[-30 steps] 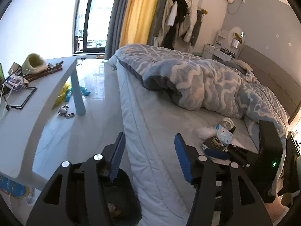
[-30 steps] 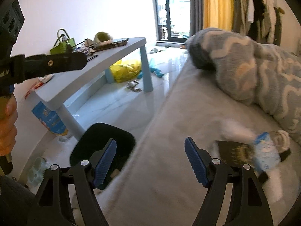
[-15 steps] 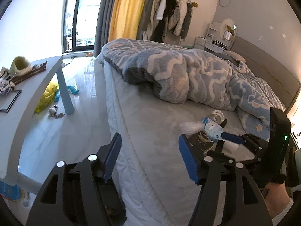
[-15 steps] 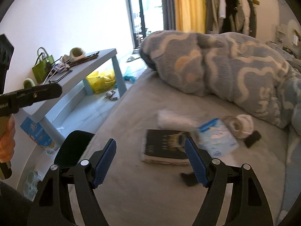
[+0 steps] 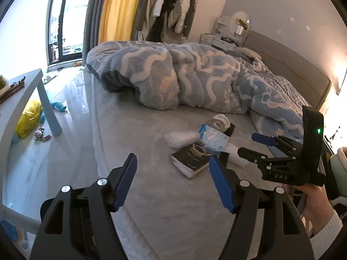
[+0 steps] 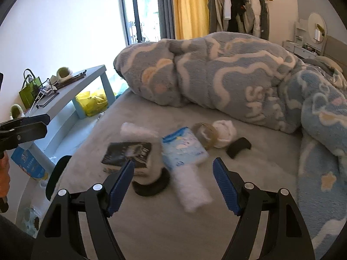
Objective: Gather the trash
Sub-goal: 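Move the right tool back to the bed and grasp the bubble wrap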
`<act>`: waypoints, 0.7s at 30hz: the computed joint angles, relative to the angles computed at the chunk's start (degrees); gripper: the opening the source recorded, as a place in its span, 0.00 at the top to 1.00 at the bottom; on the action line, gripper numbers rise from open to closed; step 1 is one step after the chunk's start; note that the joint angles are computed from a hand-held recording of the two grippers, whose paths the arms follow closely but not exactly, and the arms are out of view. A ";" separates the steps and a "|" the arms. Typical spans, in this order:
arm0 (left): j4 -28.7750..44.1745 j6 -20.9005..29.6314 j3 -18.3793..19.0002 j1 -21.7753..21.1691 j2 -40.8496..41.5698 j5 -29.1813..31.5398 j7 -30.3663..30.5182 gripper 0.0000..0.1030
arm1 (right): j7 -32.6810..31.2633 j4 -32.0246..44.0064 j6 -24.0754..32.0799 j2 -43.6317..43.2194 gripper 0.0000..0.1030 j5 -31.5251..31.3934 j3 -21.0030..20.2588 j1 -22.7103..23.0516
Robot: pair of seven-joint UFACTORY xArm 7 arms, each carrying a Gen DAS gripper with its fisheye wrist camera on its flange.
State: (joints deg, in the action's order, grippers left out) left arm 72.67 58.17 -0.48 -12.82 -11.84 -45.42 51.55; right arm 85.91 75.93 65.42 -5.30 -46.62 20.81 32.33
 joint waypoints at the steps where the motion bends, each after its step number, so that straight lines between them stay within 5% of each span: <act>1: -0.35 0.08 -0.31 -0.21 -0.19 0.31 0.19 0.30 | 0.02 -0.58 -0.14 -0.47 0.26 0.27 -0.08 -0.01; 10: -2.96 1.65 -1.52 -2.70 -1.84 1.26 2.22 0.30 | -1.00 -7.76 -5.03 -5.25 0.42 4.22 0.33 -2.36; 21: -4.56 3.44 -3.24 -5.39 -1.71 3.36 4.10 0.31 | -3.95 -11.09 -10.41 -6.00 0.51 8.17 0.62 -5.09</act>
